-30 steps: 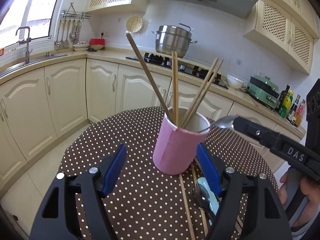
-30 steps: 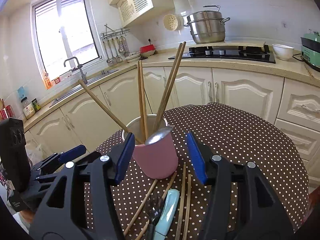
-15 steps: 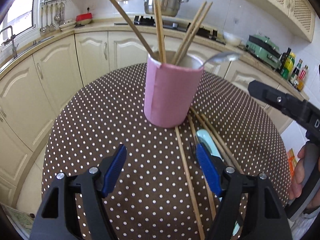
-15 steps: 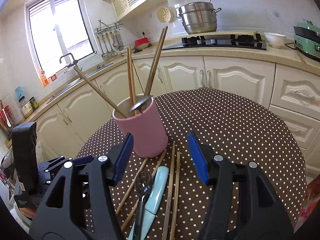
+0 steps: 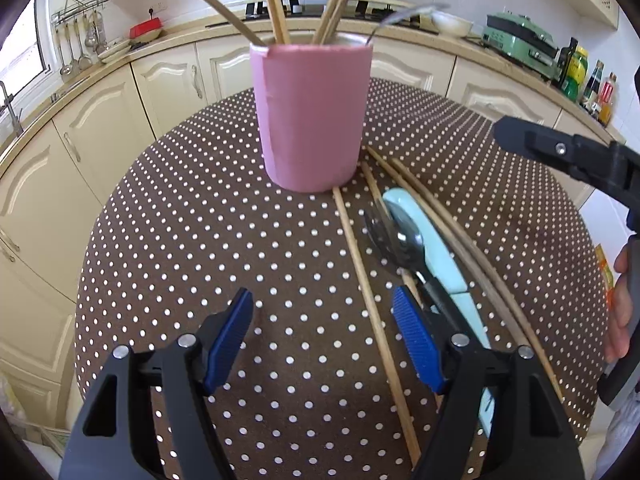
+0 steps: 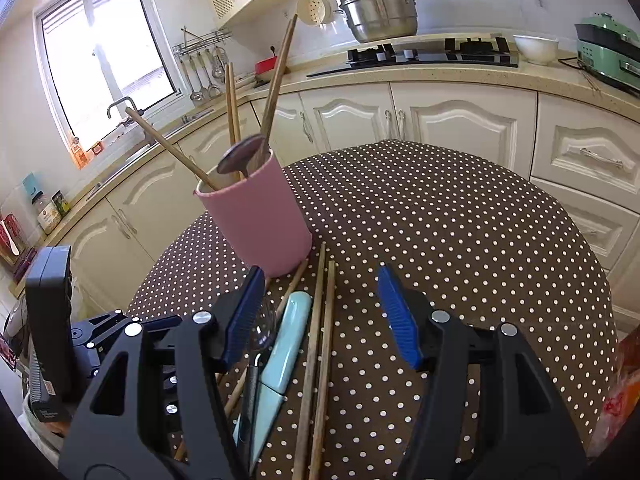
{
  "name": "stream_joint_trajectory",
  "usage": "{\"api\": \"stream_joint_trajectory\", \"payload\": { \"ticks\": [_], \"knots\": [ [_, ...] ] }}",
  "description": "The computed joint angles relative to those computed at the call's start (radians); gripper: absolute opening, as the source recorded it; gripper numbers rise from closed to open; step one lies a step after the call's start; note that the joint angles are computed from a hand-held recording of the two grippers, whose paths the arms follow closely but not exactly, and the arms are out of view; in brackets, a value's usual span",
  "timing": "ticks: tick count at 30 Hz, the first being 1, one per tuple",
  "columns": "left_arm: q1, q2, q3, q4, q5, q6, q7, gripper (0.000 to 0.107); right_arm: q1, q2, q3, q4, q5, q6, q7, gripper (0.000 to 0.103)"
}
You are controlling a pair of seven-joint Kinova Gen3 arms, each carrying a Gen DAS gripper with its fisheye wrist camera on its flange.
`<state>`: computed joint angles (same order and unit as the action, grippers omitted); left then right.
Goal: Organize utensils
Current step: 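Withdraw both open tools from the cup back over the utensil pile, then close the left tool on a wooden chopstick in the pile, then close the right tool on another wooden chopstick while the left tool holds its chopstick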
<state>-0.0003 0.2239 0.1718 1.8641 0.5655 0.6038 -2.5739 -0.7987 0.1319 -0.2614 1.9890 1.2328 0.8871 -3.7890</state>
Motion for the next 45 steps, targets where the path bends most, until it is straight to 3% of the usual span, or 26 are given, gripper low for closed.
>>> {"api": "stream_joint_trajectory", "payload": {
  "ticks": [17, 25, 33, 45],
  "knots": [
    [0.081, 0.018, 0.004, 0.014, -0.16, -0.093, 0.22, 0.069, 0.007, -0.006, -0.003, 0.05, -0.024, -0.054, -0.038, 0.06],
    [0.056, 0.024, 0.031, 0.003, -0.142, -0.083, 0.201, 0.045, 0.02, -0.006, 0.003, 0.052, -0.053, -0.078, -0.016, 0.06],
    [0.028, 0.029, 0.041, -0.002, -0.078, -0.051, 0.136, 0.01, 0.029, 0.013, 0.019, 0.024, -0.118, -0.115, 0.067, 0.06],
    [-0.039, 0.029, 0.016, 0.005, 0.037, 0.024, 0.049, 0.006, 0.028, 0.059, 0.053, -0.053, -0.273, -0.108, 0.272, 0.06]
  ]
}}
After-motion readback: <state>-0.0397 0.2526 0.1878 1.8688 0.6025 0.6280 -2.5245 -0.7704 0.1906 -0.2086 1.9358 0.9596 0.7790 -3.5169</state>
